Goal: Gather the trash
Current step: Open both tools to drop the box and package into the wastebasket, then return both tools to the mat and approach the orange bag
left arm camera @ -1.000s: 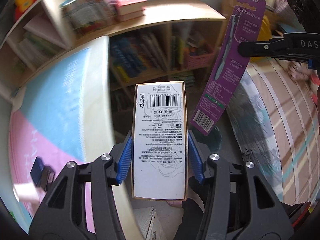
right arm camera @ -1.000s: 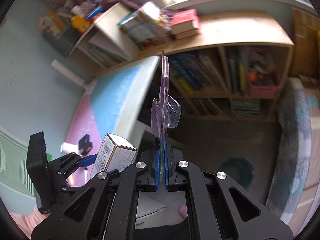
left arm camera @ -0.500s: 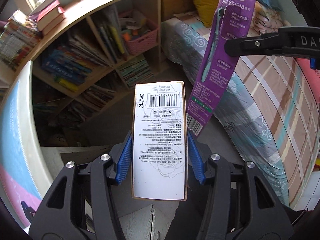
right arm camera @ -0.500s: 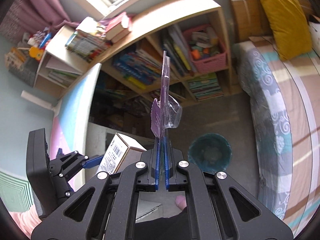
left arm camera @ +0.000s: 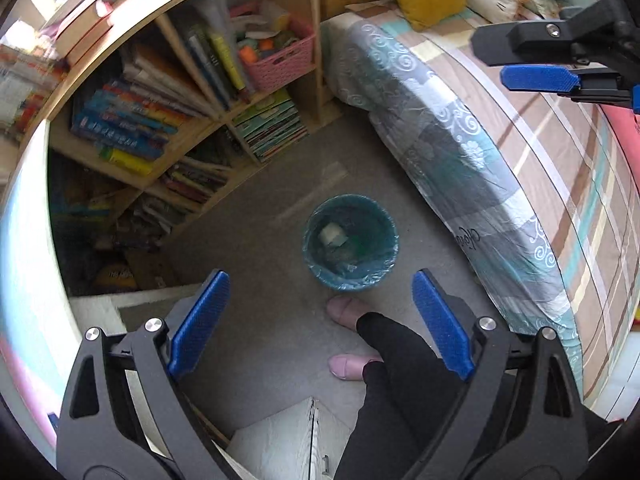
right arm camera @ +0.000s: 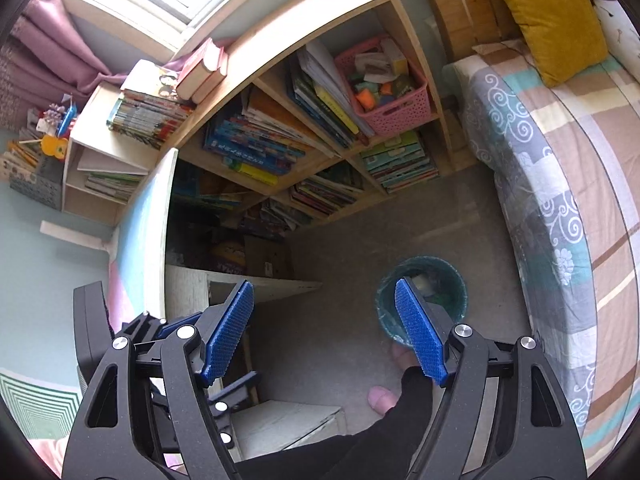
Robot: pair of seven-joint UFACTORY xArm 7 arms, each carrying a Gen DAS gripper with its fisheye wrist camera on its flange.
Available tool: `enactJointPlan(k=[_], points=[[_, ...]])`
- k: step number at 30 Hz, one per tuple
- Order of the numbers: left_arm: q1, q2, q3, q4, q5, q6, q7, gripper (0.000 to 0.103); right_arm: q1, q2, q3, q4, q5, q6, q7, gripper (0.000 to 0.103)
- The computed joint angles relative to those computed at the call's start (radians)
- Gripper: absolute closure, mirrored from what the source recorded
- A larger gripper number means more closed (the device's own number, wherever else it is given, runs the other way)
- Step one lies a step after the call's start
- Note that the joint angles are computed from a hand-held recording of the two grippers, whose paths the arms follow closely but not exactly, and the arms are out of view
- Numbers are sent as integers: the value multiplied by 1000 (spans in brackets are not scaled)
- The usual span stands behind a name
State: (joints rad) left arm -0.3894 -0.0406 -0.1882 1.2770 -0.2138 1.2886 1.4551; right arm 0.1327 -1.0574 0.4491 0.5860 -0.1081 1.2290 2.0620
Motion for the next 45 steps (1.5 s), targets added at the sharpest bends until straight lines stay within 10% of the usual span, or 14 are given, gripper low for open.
enactJointPlan(k=[21, 45], points=[[163, 220, 70, 343, -16, -72, -263, 7, -11, 586, -233, 288, -78, -464, -682, 13], [421, 569, 148, 841, 55, -21, -592, 7, 172, 1439, -326, 1284, 91, -288, -1426, 11]])
